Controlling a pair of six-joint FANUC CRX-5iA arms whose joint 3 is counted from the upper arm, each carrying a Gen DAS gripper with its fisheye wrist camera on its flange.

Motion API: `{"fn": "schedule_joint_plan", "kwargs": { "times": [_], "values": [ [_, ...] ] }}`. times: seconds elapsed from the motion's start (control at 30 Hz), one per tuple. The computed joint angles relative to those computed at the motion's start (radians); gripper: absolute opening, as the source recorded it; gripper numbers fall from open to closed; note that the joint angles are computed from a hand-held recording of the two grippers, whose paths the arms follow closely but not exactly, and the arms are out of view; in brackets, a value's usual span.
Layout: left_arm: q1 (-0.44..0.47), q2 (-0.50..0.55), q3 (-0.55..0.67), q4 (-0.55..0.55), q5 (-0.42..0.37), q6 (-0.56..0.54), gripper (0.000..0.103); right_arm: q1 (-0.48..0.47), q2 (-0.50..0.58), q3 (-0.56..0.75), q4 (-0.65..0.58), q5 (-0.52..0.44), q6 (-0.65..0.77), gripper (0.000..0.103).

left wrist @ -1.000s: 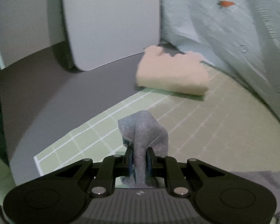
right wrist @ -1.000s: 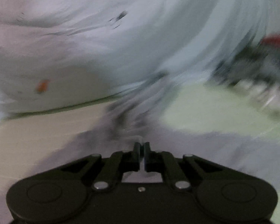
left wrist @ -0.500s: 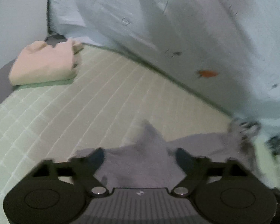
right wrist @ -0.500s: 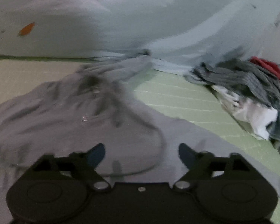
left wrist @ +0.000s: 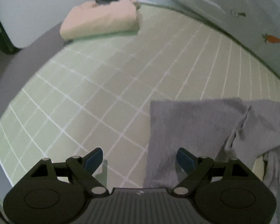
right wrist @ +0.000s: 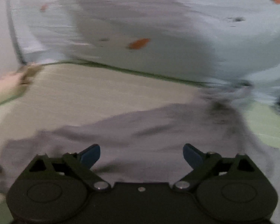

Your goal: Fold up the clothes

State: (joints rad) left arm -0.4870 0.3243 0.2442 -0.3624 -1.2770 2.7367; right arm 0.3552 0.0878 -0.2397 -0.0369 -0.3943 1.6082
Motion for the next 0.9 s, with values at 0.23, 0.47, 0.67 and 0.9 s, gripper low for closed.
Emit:
{"fn": "schedule_joint_plan", "kwargs": {
  "times": [0.23,0.47,0.67,0.9],
  "values": [
    [-0.003,0.023,-0.005,0.039,-0.006,-0.034,0.088,-0.043,0.103,0.255,-0.463,-0.341,0.349,0.081],
    [0.001,-0.002,-0.034,0.041,0.031,-0.007,0.088,-0.081,0.209,0.380,-0.559,-0.551,0.352,0.016],
    [-0.027,-0.004,0.003,-0.001,0.035,0.011,0.088,-0.181,0.135,0.373,-0.704,-0.527,0.449,0.009],
    [-0.066,0.042,0.101,-0.025,0.012,-0.064,0.088,-0.382,0.034,0.350,-0.753,-0.393,0.323,0.009]
  ]
}}
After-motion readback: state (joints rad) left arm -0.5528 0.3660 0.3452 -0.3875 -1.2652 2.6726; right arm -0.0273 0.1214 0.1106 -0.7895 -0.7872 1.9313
